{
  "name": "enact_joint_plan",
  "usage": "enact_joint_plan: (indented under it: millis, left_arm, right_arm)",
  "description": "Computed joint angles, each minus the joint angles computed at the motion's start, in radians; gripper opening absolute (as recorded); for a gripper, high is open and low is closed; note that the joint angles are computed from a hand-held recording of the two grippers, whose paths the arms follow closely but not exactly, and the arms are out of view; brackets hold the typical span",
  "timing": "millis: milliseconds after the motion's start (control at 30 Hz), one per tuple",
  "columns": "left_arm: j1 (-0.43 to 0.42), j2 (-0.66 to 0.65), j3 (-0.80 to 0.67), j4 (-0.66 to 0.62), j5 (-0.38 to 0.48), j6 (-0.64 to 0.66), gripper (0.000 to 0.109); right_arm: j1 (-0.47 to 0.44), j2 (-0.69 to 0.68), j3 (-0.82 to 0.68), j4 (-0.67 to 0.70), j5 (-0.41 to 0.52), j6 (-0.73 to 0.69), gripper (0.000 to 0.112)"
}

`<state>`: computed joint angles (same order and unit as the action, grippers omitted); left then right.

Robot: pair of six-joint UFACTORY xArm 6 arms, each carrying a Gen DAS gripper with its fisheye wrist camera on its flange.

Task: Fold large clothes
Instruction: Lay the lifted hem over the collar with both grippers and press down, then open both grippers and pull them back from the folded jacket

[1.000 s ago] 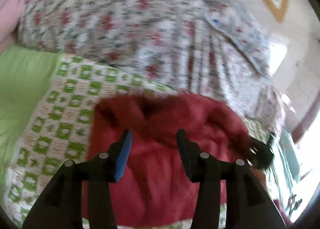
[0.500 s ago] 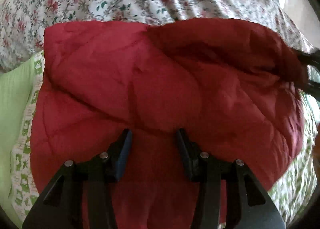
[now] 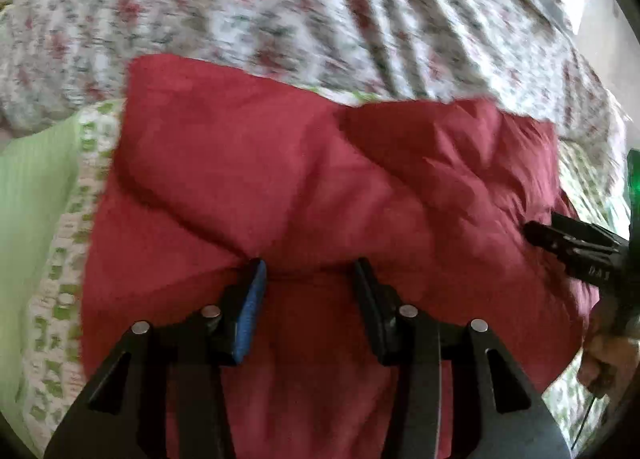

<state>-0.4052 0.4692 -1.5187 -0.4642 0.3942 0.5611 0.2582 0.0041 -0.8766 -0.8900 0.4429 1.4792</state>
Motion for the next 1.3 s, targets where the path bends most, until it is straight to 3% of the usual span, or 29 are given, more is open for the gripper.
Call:
enact_joint_plan:
  millis: [133, 233, 333, 467, 600, 733, 900, 967, 1133, 1300]
  left_arm:
    - [0.045, 0.107, -0.135, 0.189, 0.023, -0.242, 0.044]
    - [0.067, 0.235, -0.318, 0.162, 0.149, -0.266, 0.044]
    - [0.063, 0.292, -0.391, 0.198, 0.168, -0.290, 0.046]
    - [0.054, 0.314, -0.404, 0.266, 0.145, -0.322, 0.047]
    - [0.060, 0.305, -0.403, 0.249, 0.166, -0.314, 0.046]
    - [0.069, 0.196, -0.252, 0.146, 0.096, -0.222, 0.046]
    - [0.059, 0.259, -0.309, 0.251, 0.077, -0.268, 0.048]
    - [0.060, 0.269, -0.329, 0.258, 0.096, -0.278, 0.048]
    - [0.075, 0.227, -0.284, 0.102, 0.108, -0.142, 0.048]
    - [0.080, 0.176, -0.228, 0.095, 0.105, -0.124, 0.048]
  right_arm:
    - [-0.073, 0.031, -0.001, 0.069, -0.081, -0.013, 0.088]
    - [-0.111, 0.045, 0.022, 0.056, -0.166, 0.024, 0.090]
    - [-0.129, 0.045, 0.036, -0.018, -0.204, 0.111, 0.090]
    - [-0.120, 0.049, 0.027, -0.059, -0.185, 0.153, 0.091]
    - [-0.127, 0.067, 0.010, -0.054, -0.188, 0.141, 0.091]
    - [-0.142, 0.072, 0.015, -0.119, -0.218, 0.201, 0.091]
    - [-0.129, 0.070, 0.011, -0.090, -0.194, 0.193, 0.091]
    - [-0.111, 0.042, 0.022, -0.057, -0.158, 0.175, 0.091]
    - [-0.064, -0.076, 0.090, -0.069, -0.122, 0.212, 0.091]
    - [-0.015, -0.199, 0.175, -0.056, -0.121, 0.214, 0.091]
